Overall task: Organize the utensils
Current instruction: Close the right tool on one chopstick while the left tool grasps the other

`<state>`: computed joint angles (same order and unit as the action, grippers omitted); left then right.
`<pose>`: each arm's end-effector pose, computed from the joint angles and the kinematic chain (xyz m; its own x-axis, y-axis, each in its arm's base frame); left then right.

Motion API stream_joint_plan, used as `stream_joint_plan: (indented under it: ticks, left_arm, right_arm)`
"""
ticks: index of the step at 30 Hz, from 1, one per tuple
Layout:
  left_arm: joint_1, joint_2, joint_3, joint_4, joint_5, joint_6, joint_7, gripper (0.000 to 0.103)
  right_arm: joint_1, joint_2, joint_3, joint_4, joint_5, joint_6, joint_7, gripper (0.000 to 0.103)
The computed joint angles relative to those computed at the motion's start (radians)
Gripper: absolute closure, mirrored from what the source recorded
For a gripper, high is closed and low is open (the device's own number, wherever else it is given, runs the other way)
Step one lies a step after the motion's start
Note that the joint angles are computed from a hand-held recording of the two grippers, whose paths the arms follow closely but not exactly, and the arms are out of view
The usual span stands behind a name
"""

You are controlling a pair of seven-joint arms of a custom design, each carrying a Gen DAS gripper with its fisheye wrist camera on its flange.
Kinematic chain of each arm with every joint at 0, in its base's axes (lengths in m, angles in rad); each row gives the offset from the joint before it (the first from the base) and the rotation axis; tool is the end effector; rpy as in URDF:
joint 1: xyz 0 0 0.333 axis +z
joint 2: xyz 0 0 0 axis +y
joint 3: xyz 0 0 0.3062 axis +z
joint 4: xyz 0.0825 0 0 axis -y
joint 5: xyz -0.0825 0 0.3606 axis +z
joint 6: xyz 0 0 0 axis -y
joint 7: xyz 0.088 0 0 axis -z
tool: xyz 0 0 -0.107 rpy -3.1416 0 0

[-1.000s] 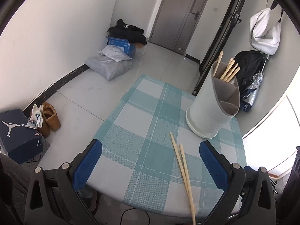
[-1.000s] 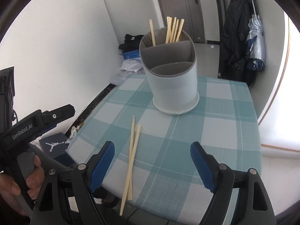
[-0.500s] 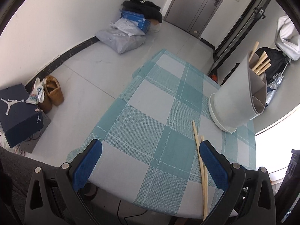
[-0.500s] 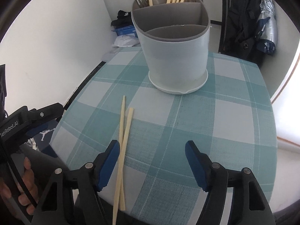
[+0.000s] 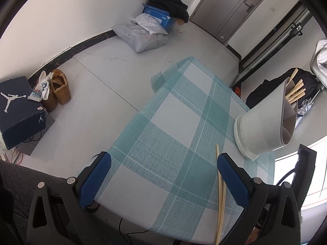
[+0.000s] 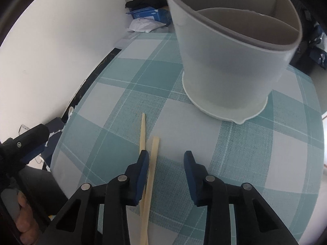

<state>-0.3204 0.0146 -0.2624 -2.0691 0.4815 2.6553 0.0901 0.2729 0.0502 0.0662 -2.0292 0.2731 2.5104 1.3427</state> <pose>0.4708 -0.3250 0.4881 0.3737 -0.8283 0.4175 -0.7147 -0.5440 -0.4396 0.5454 0.1896 0.4705 0.3982 -0.9059 -0.1442 -0.8478 -0.3034 -0.4349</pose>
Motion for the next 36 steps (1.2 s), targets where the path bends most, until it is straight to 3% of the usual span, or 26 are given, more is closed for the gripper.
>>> stream_joint_plan:
  ticks: [7,14,19,30,36]
  left_arm:
    - [0.0,0.001,0.0,0.001,-0.016,0.01,0.027,0.001]
    - [0.0,-0.002,0.0,0.0,-0.018,0.006,0.031,0.001]
    - [0.001,-0.005,0.0,-0.003,-0.028,0.008,0.033,0.001]
    - [0.003,-0.006,-0.001,-0.003,-0.022,-0.011,0.013,0.001]
    - [0.0,0.001,-0.001,0.016,0.041,-0.052,-0.036,0.001]
  right_arm:
    - [0.023,0.017,0.006,0.021,-0.128,-0.005,0.017,0.098]
    - [0.015,0.013,0.001,0.034,-0.12,-0.034,-0.039,0.1]
    - [0.009,-0.012,0.0,0.032,-0.12,-0.107,-0.088,0.099]
    - [0.03,0.025,0.009,0.106,-0.251,-0.188,-0.142,0.092]
    - [0.023,0.065,-0.002,0.177,-0.196,-0.245,-0.147,0.099]
